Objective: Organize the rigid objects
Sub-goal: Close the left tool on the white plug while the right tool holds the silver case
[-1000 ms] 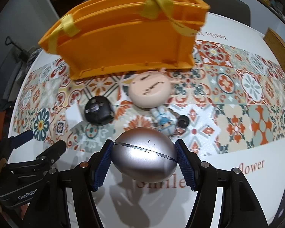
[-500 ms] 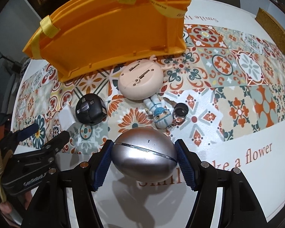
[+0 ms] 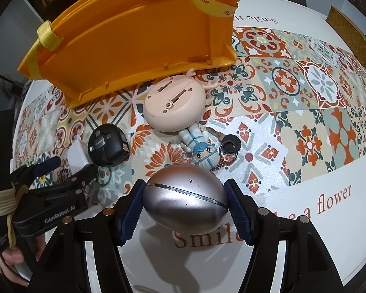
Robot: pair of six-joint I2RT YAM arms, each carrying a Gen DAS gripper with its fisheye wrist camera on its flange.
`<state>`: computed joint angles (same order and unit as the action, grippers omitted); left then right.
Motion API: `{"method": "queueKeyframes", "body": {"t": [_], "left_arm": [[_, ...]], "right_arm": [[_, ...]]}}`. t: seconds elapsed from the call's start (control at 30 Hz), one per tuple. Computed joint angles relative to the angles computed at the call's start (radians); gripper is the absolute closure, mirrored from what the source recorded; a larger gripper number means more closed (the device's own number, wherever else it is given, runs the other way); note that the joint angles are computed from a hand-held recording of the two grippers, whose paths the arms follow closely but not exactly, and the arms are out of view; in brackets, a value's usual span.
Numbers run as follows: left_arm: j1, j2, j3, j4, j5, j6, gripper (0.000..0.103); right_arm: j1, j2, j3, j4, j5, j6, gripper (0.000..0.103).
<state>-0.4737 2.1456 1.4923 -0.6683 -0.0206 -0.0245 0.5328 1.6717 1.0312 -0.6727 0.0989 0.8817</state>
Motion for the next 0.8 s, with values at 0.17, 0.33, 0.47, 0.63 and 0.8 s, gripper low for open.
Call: {"method": "queueKeyframes", "body": {"t": [0.17, 0.33, 0.47, 0.63, 0.8], "left_arm": [[0.005, 0.012, 0.006, 0.031, 0.019, -0.002, 0.031], [0.003, 0.000, -0.013, 0.067, 0.025, 0.002, 0.045], [-0.008, -0.031, -0.054, 0.085, 0.022, -0.027, 0.046], [-0.013, -0.125, -0.175, 0.113, 0.027, -0.054, 0.046], [-0.024, -0.218, -0.258, 0.121, 0.022, -0.080, 0.046]], "right_arm": [[-0.003, 0.011, -0.002, 0.005, -0.003, 0.000, 0.037], [-0.001, 0.015, -0.004, 0.005, -0.003, -0.007, 0.037], [0.005, 0.019, 0.000, 0.002, 0.005, -0.007, 0.037], [0.011, 0.015, 0.000, -0.002, 0.009, -0.004, 0.037], [0.024, 0.015, 0.004, -0.006, 0.013, -0.011, 0.038]]}}
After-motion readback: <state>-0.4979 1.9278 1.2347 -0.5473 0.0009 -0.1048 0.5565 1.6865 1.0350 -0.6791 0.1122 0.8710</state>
